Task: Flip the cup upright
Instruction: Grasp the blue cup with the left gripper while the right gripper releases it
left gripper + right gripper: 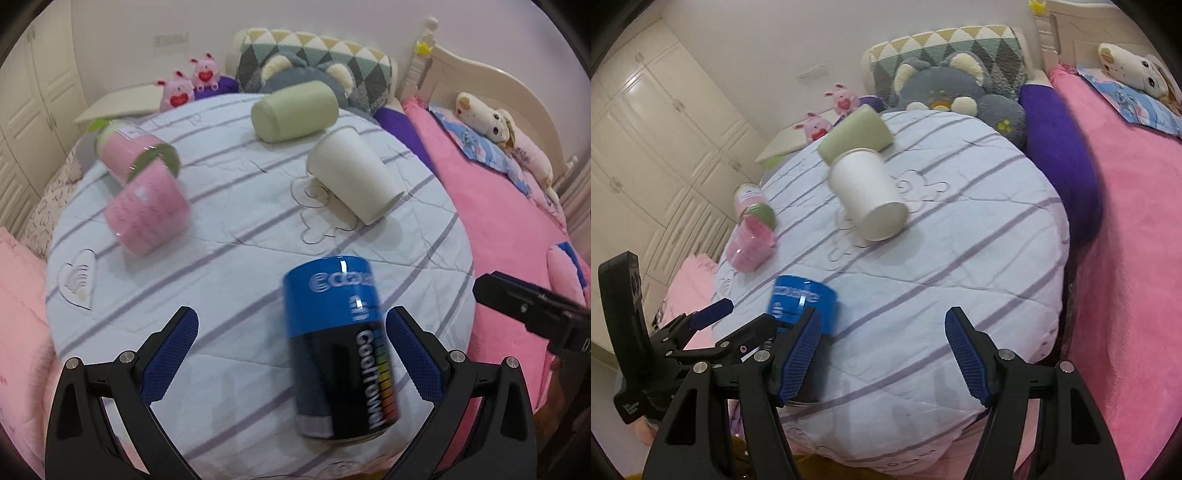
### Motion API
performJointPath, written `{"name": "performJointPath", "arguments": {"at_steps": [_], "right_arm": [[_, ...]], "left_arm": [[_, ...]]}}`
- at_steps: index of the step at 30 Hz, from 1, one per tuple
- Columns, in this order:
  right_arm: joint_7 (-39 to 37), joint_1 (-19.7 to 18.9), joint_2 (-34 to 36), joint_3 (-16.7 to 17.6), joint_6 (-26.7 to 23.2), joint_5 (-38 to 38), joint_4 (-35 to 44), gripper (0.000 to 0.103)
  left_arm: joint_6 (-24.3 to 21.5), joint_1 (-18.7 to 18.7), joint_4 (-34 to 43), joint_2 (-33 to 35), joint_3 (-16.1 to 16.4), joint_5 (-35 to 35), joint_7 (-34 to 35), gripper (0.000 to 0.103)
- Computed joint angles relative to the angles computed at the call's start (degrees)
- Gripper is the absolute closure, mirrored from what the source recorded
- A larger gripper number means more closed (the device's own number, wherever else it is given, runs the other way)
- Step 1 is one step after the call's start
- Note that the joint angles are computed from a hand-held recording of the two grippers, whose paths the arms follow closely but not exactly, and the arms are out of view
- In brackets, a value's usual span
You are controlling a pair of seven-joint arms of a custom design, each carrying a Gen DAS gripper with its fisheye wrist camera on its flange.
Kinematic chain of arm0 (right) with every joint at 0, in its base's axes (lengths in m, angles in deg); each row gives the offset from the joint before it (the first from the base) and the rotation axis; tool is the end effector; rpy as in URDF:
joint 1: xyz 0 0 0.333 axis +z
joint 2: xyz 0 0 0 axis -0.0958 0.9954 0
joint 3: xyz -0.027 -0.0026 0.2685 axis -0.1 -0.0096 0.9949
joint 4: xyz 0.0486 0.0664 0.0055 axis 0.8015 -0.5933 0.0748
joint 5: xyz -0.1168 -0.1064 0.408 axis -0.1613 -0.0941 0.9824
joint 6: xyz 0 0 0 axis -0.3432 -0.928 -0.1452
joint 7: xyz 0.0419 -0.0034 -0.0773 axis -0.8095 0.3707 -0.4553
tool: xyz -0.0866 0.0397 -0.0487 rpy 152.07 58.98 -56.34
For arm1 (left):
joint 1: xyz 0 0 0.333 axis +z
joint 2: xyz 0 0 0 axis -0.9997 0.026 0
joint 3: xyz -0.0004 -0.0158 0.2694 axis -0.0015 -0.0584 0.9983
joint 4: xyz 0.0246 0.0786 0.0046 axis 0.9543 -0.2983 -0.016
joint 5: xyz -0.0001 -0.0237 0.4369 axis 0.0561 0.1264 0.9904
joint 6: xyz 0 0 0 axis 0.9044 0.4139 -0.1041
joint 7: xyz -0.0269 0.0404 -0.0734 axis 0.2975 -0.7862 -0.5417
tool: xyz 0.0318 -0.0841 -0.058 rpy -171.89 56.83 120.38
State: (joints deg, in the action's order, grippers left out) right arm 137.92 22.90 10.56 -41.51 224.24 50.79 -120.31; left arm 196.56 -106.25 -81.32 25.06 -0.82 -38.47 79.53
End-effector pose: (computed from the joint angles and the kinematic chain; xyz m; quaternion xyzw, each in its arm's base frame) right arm 0.5273 0.3851 0.4208 -0.5427 0.7721 -0.0877 0.3189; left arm 0.6156 -0.3951 0.4158 -0.5140 0.8131 -0.2592 0.0868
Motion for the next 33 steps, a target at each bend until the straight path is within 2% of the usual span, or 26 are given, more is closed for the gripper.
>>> {"name": "performJointPath", "arguments": {"at_steps": [8,14,18,25,28,30,32,33], "right_arm": [[-4.87,-2.17,-0.79,-0.61,4.68,4.03,-4.09,0.032],[-12.67,-3.41,0.39,-0.77,7.02,10.51,-4.78,0.032],[-18.62,-3.74,1.98,-0.79,7.59,15.37,-3.98,0.032],[-26.58,-3.59,4.64,-1.13,9.07,22.59,-2.40,0.032],[-27.40,-3.15,5.19,-1.81,10.03,23.32,-2.30,0.032],[-27.54,-2.81,5.42,-2.24,10.36,23.33,-2.14,0.032],[-27.34,-2.42,5.59,-2.65,10.47,22.88,-1.91,0.032],[-27.26,-2.26,5.65,-2.80,10.59,22.69,-1.86,0.032]], "left_arm": [[-8.63,-3.12,11.00,7.27,0.69,2.07,-5.64,0.000],[-18.74,-5.38,22.47,14.36,1.10,2.51,-7.28,0.000],[-22.07,-6.51,26.72,17.10,2.04,2.80,-9.39,0.000],[-31.84,-8.40,38.67,24.73,3.25,3.27,-11.53,0.000],[-36.40,-8.98,44.70,28.52,3.31,2.36,-11.46,0.009],[-39.12,-9.87,47.74,30.25,3.93,2.79,-11.14,0.027],[-38.00,-10.24,45.19,28.44,4.54,3.65,-11.09,0.035],[-37.64,-10.19,44.43,27.88,4.48,3.73,-10.96,0.035]]}}
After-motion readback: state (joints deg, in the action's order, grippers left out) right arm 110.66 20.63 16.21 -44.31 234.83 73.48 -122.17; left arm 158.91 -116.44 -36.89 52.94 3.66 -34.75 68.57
